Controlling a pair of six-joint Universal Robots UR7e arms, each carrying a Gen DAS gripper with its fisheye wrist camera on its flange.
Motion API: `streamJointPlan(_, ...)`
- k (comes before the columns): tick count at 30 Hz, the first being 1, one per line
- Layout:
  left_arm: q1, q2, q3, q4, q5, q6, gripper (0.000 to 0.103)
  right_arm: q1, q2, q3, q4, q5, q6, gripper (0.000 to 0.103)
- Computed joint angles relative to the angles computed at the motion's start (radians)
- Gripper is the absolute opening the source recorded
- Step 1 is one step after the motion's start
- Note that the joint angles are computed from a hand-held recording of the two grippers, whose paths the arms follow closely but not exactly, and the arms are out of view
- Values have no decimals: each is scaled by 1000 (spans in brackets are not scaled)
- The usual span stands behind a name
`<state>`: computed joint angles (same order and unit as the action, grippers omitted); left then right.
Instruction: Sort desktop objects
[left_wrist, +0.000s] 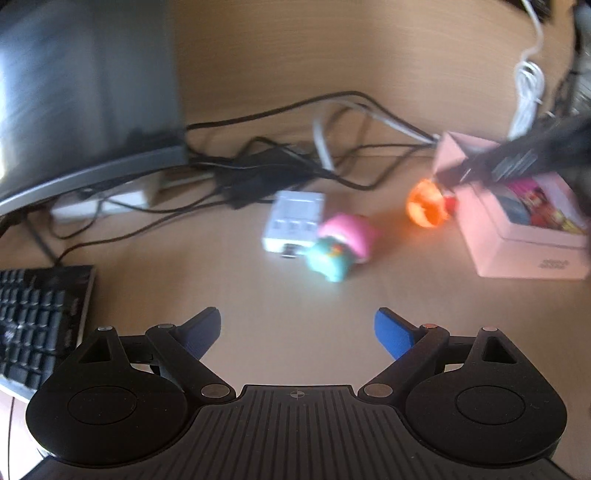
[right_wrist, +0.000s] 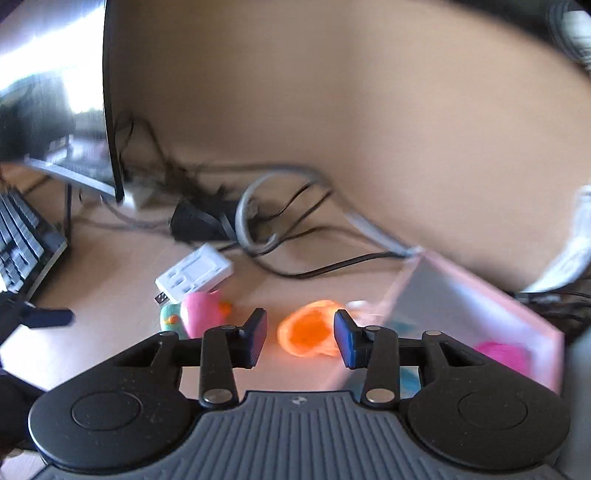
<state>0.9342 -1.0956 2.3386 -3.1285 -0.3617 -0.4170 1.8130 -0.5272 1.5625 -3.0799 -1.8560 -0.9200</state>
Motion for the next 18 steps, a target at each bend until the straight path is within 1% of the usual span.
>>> streamJointPlan(2,8,-11,11,-29,7,3,94,14,86,-45,-65,-61,-45,40)
streamJointPlan(3,14,-9,9,-52,9,15,94,20,132,-73,-107,-102,-77,37)
streamJointPlan(4,20,-12,9,-73,11,27,94,22,162,-95,-123,-125,-99,34)
streamJointPlan(6,34,-9,2,-130,1,71,94,22,199,-139,-99,-157,-119,18)
streamJointPlan(7,42,-8,-2,-155,-12,95,94,19,201,-144,-75,-164,-111,14)
streamJointPlan(9,58,0,-21,-187,-27,139,94,10,177,-122,-27,-149,-86,12)
streamJointPlan(11,67,21,-42,-216,-34,185,94,1,128,-64,14,-118,-73,11)
streamJointPlan(14,84,65,-87,-264,-61,271,94,-17,26,56,83,-71,-35,12)
streamJointPlan(18,97,127,-147,-295,-116,376,94,-49,-99,202,123,-33,3,12)
